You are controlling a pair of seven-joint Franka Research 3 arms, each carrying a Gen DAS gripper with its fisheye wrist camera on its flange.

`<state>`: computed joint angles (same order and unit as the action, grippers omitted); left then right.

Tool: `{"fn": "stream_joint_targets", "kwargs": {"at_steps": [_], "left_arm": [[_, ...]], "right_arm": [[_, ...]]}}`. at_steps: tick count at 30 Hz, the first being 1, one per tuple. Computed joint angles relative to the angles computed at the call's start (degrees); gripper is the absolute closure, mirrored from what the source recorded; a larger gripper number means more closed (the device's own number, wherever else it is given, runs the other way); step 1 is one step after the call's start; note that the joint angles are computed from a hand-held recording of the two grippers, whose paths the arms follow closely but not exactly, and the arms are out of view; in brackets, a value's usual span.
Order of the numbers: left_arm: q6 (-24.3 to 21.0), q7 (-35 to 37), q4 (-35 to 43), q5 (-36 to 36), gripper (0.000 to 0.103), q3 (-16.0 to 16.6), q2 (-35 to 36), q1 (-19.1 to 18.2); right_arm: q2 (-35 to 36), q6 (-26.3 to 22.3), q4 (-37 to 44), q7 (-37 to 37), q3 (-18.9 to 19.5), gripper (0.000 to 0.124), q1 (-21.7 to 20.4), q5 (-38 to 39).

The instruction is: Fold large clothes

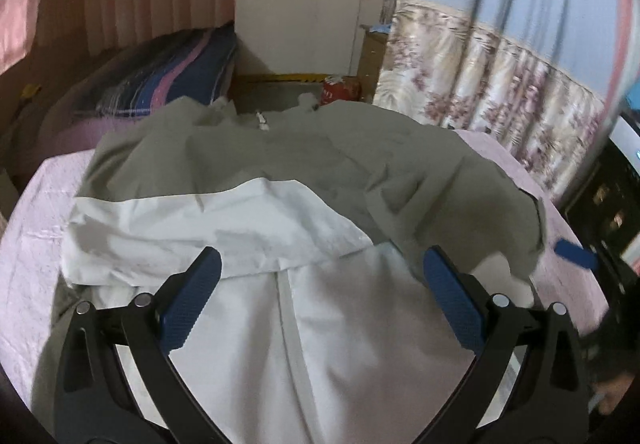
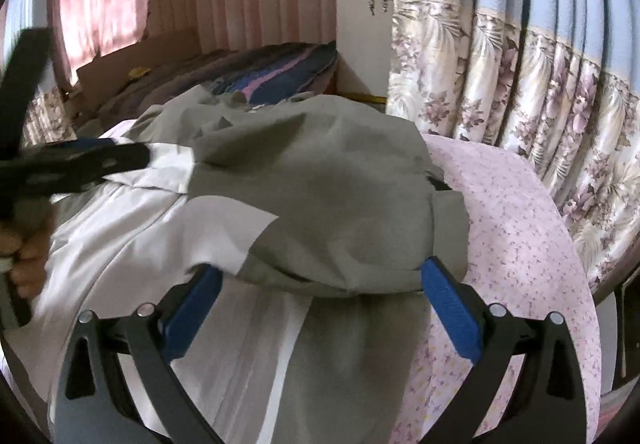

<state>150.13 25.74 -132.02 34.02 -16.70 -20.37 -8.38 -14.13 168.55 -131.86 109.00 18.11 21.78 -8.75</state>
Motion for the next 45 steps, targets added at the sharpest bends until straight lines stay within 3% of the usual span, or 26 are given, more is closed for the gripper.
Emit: {"fn": "stream_joint_targets", "kwargs": {"at_steps": [4,6,7,8,10,11,15,19,21,22,23,26,30,33,38,45], "left_arm": [[5.56,1.69,1.88,-2.22,0.004,1.64,4.72,-0.55],[6.30,5.09,3.97,-4.39,0.020,2.44,8.20,-1.51],[5.87,8.87,5.21,-7.54,0.044,3.35,10.22,-2.73],[5.75,12.17,6.15,-10.28,0.075,3.96,11.97,-3.57],[5.26,14.48,7.62,-10.26,0.092,3.87,14.52,-3.46],[5.45,14.15,7.74,-9.17,0.097,3.82,14.77,-3.13],[1.65,8.00,6.89,0.33,0.099,3.74,10.58,0.26],[-5.07,11.02,6.39,3.43,0.096,5.15,5.38,3.50],[-9.10,13.16,6.75,3.27,0.076,5.67,5.35,4.82],[-11.15,13.47,6.70,2.90,0.046,5.96,5.55,5.48],[-12.02,12.80,6.26,3.00,0.023,6.06,5.28,6.05],[-8.94,7.94,1.22,4.39,0.014,6.27,0.50,7.51],[-2.43,6.57,-4.42,1.07,0.009,5.56,-5.96,5.69],[1.54,3.88,-7.50,1.33,0.005,2.13,-9.54,5.29],[0.91,-0.02,-7.24,5.34,0.004,-4.80,-9.07,4.59],[1.27,-1.89,-3.62,9.98,0.003,-6.91,-2.95,1.17]], "right_arm": [[0.38,0.36,0.02,-0.43,-0.42,0.024,0.33,0.83],[0.50,0.60,-0.04,-0.30,-0.85,0.024,0.47,1.69],[0.42,0.79,-0.18,0.13,-0.91,0.024,0.27,1.93],[0.50,0.80,-0.12,0.17,-1.07,0.024,0.21,2.19],[0.41,0.61,-0.11,0.57,-1.10,0.024,-0.12,2.35],[0.07,0.52,-0.26,1.60,-0.60,0.024,-1.02,1.48],[-1.37,0.18,-0.82,4.50,0.75,0.024,-3.72,-1.46],[-0.33,-1.13,1.09,6.34,1.65,0.024,-5.21,-4.22],[1.18,-1.50,3.16,6.60,1.56,0.024,-4.85,-5.39],[1.87,-1.66,4.23,7.06,1.75,0.024,-4.80,-6.56],[2.65,-1.75,5.51,7.37,1.99,0.024,-4.67,-8.07],[4.47,-1.90,8.38,8.85,2.05,0.024,-4.06,-12.67],[6.42,-3.72,11.10,14.56,1.82,0.024,-3.42,-19.90],[6.74,-4.72,11.29,19.32,0.67,0.024,-2.58,-23.49],[5.04,-5.17,9.37,24.00,-1.39,0.024,-2.39,-27.21],[1.72,-4.12,5.74,25.17,-2.51,0.024,-4.82,-24.74]]}}
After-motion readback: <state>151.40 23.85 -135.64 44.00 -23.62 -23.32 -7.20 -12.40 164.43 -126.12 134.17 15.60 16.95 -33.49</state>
